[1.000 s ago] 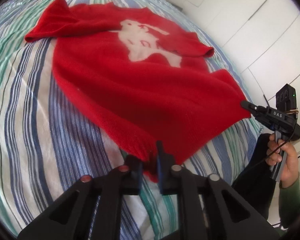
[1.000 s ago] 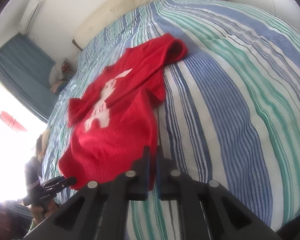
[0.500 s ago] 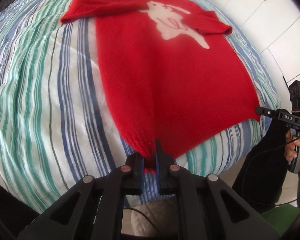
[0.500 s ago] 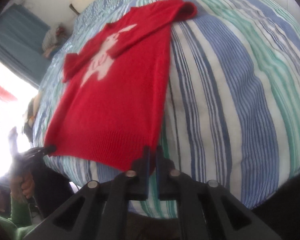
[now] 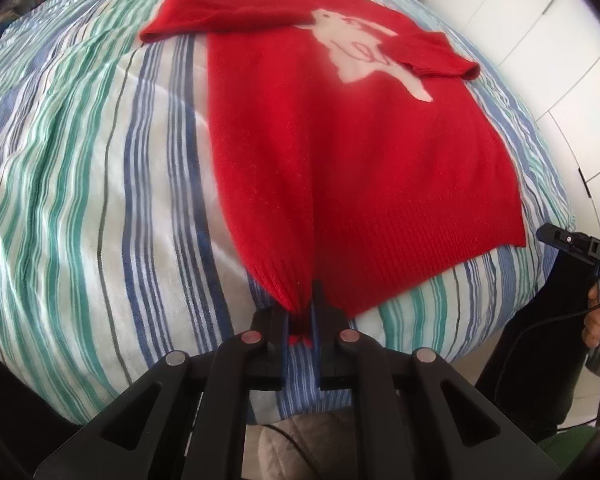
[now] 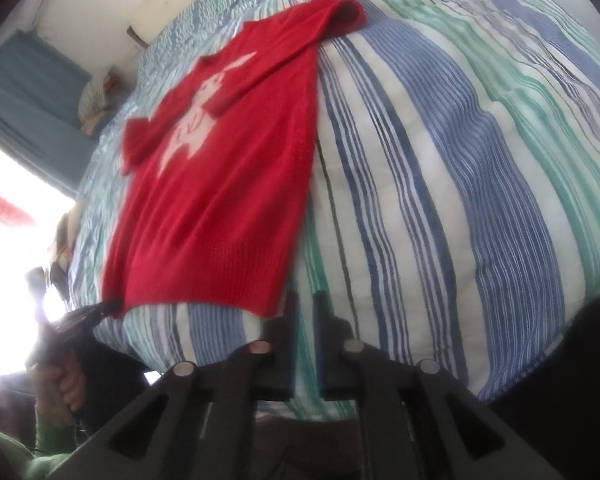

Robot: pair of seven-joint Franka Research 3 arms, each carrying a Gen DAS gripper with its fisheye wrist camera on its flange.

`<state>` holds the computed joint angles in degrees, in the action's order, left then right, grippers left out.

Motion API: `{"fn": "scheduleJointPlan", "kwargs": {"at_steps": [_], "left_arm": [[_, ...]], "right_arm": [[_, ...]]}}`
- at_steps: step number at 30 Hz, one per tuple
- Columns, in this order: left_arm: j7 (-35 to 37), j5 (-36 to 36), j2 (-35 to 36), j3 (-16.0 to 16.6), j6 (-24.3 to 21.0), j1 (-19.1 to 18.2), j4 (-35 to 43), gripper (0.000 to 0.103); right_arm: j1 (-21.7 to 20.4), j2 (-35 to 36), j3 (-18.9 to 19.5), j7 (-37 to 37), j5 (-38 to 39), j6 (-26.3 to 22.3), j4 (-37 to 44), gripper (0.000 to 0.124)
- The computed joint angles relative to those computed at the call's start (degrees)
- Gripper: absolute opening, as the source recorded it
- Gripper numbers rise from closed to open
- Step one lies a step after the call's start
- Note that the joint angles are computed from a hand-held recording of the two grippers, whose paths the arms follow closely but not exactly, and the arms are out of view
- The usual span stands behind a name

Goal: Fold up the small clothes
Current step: 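Pull the hem away from the collar with both grippers, then open them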

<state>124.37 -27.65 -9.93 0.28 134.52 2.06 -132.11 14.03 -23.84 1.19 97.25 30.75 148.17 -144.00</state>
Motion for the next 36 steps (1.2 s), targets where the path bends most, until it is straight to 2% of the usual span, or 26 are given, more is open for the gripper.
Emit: {"fn": "scheduleJointPlan", "kwargs": {"at_steps": [1,2,6,7,8,10,12,14,18,20,26,29,31,34,36], "left_arm": [[0.2,-0.6,0.2,0.3,-0.7,0.1,0.3,0.007],[0.4,-1.2,0.5,0.4,-1.2,0.1,0.7,0.007],[1.7,-2.3,0.2,0.4,-1.5,0.5,0.4,0.007],[1.6,-2.2,0.0,0.5,-1.5,0.6,0.3,0.007],[1.4,-2.3,-0.4,0.6,-1.8,0.7,0.1,0.007],[1.4,-2.7,-1.5,1.0,-2.4,0.9,-0.2,0.007],[1.5,-3.4,-2.4,1.5,-3.3,1.0,-0.5,0.007],[1.2,-3.8,-2.4,1.6,-3.6,0.9,-0.4,0.008],[-2.1,-1.1,0.2,0.5,-2.8,1.0,0.1,0.009],[-3.9,-1.1,1.3,0.3,-3.4,1.2,0.7,0.009],[-5.9,0.3,-0.5,0.0,-1.9,1.5,-1.4,0.015],[-7.3,2.0,-1.3,0.2,-3.2,1.6,-1.7,0.03],[-8.1,3.8,-2.5,0.3,-4.0,1.8,-2.3,0.045],[-8.9,7.4,-5.5,0.8,-4.2,2.3,-3.9,0.056],[-9.3,9.2,-7.8,1.4,-2.2,2.6,-4.8,0.06]], "right_arm": [[1.0,-0.1,-0.7,-1.4,1.8,0.9,0.0,0.034],[2.3,0.5,-1.8,-3.5,4.2,1.4,0.3,0.037],[4.9,5.6,-3.3,-10.2,12.2,2.2,2.8,0.038],[5.6,6.9,-3.9,-13.3,15.1,1.9,3.3,0.027],[5.8,7.9,-4.1,-14.8,16.2,1.4,3.9,0.007],[2.9,7.9,-1.1,-10.4,10.0,0.4,4.3,0.004],[-0.1,5.6,2.2,-3.9,-0.4,-1.6,3.9,0.004],[-1.5,3.2,3.6,-0.1,-6.3,-3.3,3.6,0.003],[-2.2,3.0,3.9,3.8,-10.6,-4.6,2.9,0.003],[-1.6,4.9,3.2,4.2,-10.0,-3.7,2.3,0.003],[-1.6,5.8,4.1,6.4,-14.7,-2.3,2.4,0.004],[-1.2,5.0,4.1,7.0,-15.7,-2.3,2.1,0.004],[-1.0,4.5,3.4,6.4,-15.7,-4.9,2.8,0.018],[-2.1,2.6,3.0,5.1,-18.2,-9.9,4.3,0.03],[-4.8,1.3,4.5,6.3,-25.2,-12.1,6.3,0.031]]}}
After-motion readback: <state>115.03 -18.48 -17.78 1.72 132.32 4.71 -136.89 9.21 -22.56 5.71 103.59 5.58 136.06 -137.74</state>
